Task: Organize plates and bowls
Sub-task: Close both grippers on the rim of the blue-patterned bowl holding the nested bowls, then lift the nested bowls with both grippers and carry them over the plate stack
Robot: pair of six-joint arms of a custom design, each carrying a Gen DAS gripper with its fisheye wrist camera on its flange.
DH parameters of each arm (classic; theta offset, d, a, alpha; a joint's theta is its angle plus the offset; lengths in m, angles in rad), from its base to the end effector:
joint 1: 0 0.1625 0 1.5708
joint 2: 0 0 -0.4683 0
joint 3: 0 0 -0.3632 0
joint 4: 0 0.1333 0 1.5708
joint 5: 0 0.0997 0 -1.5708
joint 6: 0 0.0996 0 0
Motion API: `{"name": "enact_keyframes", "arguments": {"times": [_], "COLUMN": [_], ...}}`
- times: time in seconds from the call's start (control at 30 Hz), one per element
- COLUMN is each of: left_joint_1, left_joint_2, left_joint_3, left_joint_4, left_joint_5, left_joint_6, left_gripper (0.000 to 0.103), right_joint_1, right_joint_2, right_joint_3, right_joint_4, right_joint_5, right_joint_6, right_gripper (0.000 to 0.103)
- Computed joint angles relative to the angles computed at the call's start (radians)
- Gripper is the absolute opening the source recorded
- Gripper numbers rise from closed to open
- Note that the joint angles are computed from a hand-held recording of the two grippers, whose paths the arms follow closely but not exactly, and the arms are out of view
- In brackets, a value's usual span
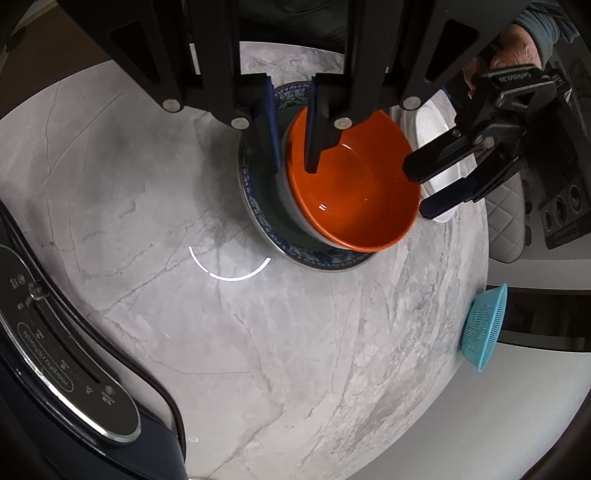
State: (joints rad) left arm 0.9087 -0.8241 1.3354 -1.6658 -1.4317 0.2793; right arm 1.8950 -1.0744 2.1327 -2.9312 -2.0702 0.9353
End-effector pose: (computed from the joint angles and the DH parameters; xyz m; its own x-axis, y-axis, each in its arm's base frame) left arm -0.3058 -0.6316 0.1980 -0.5627 0.8266 -0.0104 0.7463 0.5134 0.4237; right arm 0.2475 -0.4678 0.2039 -0.7656 0.6425 0.0320 0.5257 0.6535 -0.5446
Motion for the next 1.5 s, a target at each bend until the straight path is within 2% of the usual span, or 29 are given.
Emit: {"name": "enact_keyframes", "arguments": {"times": [0.03,0.07,0.13,0.23,0.3,0.43,0.53,0.83,0.93,1.0,1.1,1.23,1.3,1.33,1.5], "left_joint_1": [0.007,0.015,0.028,0.045,0.055,0.071,0.076,0.074,0.075,0.074,0.064,0.046,0.038,0.032,0.024], "left_joint_2": [0.008,0.017,0.04,0.055,0.067,0.08,0.089,0.092,0.097,0.102,0.1,0.101,0.102,0.096,0.088], "left_joint_3": [-0.032,-0.061,-0.121,-0.164,-0.182,-0.174,-0.173,-0.126,-0.122,-0.12,-0.106,-0.086,-0.081,-0.069,-0.042], "left_joint_4": [0.017,0.033,0.092,0.145,0.194,0.234,0.257,0.218,0.214,0.216,0.21,0.202,0.201,0.188,0.16], "left_joint_5": [0.01,0.017,0.044,0.104,0.133,0.149,0.111,0.141,0.126,0.108,0.102,0.087,0.082,0.092,0.091], "left_joint_6": [-0.006,-0.002,0.025,0.07,0.083,0.088,0.104,0.105,0.117,0.128,0.135,0.119,0.117,0.119,0.095], "left_gripper": [0.072,0.072,0.072,0.072,0.07,0.07,0.07,0.07,0.057,0.039,0.024,0.016,0.008,0.008,0.008], "right_joint_1": [0.01,0.02,0.044,0.061,0.051,0.019,-0.013,-0.058,-0.067,-0.077,-0.091,-0.089,-0.086,-0.084,-0.075], "right_joint_2": [-0.007,-0.015,-0.029,-0.043,-0.048,-0.04,-0.027,-0.004,0.002,0.01,0.022,0.027,0.025,0.025,0.02], "right_joint_3": [0.005,0.012,0.026,0.069,0.107,0.148,0.179,0.187,0.187,0.184,0.181,0.184,0.182,0.181,0.169], "right_joint_4": [-0.017,-0.034,-0.051,-0.107,-0.16,-0.192,-0.259,-0.295,-0.296,-0.305,-0.315,-0.339,-0.333,-0.333,-0.302], "right_joint_5": [-0.003,-0.008,-0.04,-0.081,-0.073,-0.062,-0.025,0.04,0.051,0.062,0.086,0.089,0.082,0.081,0.057], "right_joint_6": [-0.013,-0.03,-0.048,-0.061,-0.054,-0.034,-0.035,-0.073,-0.085,-0.096,-0.118,-0.13,-0.13,-0.13,-0.116], "right_gripper": [0.021,0.033,0.051,0.051,0.049,0.041,0.04,0.04,0.039,0.037,0.026,0.014,0.011,0.009,0.009]}}
